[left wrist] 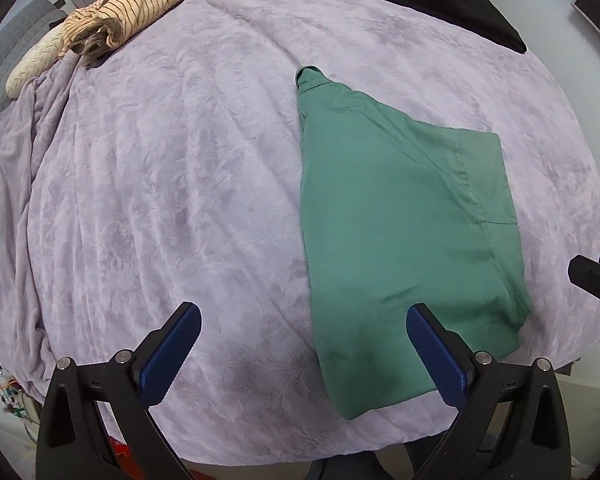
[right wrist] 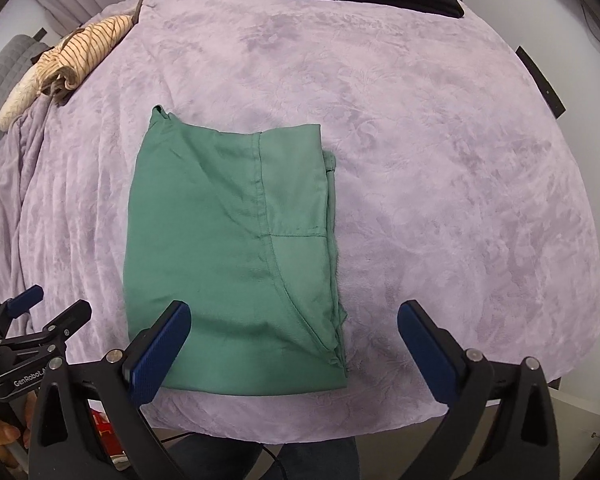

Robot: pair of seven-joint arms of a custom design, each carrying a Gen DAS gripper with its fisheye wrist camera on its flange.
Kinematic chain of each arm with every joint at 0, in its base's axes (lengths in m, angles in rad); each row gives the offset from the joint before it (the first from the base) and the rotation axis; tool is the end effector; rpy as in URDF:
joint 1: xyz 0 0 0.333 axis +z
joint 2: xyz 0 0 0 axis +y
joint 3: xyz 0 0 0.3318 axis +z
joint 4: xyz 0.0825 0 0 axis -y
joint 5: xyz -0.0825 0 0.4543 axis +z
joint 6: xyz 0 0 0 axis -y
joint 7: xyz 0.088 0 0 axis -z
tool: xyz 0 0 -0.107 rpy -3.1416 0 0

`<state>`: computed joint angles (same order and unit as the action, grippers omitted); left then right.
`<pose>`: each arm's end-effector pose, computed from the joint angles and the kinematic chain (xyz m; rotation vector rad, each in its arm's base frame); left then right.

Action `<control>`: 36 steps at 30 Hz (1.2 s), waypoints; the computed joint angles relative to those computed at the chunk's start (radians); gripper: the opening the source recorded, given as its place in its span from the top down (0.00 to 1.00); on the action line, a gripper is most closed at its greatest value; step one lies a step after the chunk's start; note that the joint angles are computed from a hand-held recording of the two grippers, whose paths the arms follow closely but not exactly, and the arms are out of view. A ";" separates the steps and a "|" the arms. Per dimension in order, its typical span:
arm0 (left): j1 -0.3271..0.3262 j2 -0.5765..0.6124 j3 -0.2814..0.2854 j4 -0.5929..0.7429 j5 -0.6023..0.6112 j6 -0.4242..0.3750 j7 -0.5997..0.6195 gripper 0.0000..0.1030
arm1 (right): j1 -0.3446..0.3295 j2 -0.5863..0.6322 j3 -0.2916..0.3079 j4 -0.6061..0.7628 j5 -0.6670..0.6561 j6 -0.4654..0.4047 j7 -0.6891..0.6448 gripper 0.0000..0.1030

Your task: Fold large clothes

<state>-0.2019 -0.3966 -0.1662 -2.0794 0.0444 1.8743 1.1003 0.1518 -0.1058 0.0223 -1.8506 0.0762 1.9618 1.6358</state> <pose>0.4794 -0.1933 0.6110 -2.2002 1.9910 -0.2002 0.6074 0.1124 0.5889 -2.1571 1.9755 -0.1148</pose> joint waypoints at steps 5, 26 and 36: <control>0.002 0.001 -0.004 0.002 0.010 -0.004 -0.009 0.00 | -0.001 0.003 -0.001 0.006 -0.002 -0.008 -0.001 0.00; -0.002 0.006 -0.007 0.007 0.021 -0.015 -0.023 0.00 | -0.002 -0.001 -0.001 -0.001 -0.011 -0.010 -0.006 0.00; 0.002 0.004 -0.003 0.004 0.021 -0.018 -0.008 0.00 | -0.002 0.006 -0.001 0.005 -0.015 -0.014 -0.016 0.00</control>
